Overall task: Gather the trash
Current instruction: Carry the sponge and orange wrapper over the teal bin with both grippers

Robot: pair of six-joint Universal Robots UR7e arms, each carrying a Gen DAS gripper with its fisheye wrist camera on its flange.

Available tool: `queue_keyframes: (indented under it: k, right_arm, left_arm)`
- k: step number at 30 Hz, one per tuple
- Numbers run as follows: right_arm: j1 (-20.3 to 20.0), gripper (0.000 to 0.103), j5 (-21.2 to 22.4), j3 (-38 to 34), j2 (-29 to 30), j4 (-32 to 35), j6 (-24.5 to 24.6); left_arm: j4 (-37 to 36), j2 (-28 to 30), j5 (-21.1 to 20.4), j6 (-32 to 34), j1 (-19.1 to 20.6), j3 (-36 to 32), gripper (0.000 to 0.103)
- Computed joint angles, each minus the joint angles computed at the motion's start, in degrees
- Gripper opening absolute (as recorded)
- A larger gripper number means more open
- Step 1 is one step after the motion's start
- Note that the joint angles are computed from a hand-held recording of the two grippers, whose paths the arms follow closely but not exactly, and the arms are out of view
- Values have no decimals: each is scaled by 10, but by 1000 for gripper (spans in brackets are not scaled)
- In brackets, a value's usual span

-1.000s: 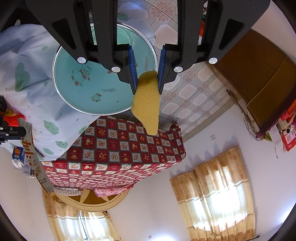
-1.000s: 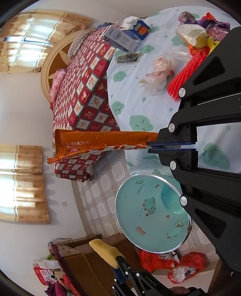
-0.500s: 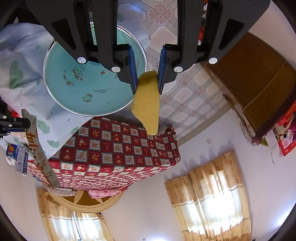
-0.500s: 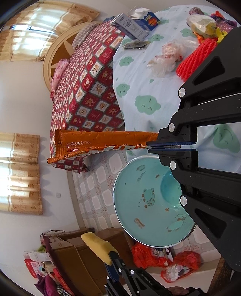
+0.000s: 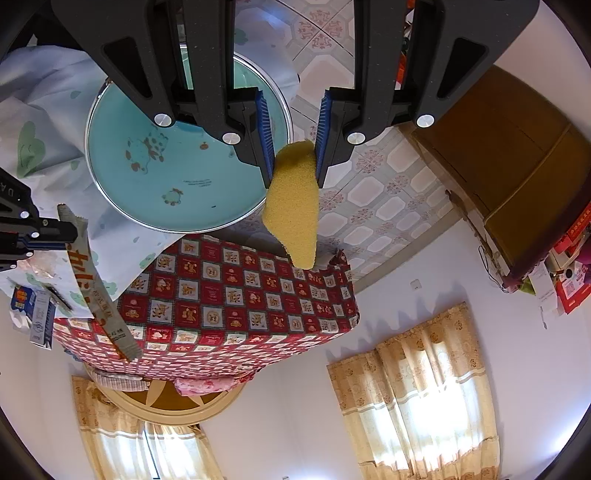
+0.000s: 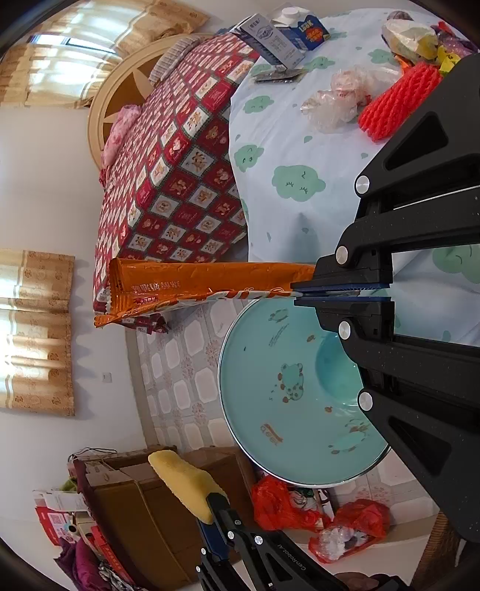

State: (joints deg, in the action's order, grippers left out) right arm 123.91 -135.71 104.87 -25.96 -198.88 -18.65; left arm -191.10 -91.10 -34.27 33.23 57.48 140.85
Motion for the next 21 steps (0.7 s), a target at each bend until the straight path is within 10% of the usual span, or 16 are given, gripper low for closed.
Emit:
queue_keyframes:
  k: [21]
  right_arm:
    - [0, 3, 8, -1, 3, 11, 1]
  left_arm:
    - [43, -27, -16, -18, -5, 4, 22]
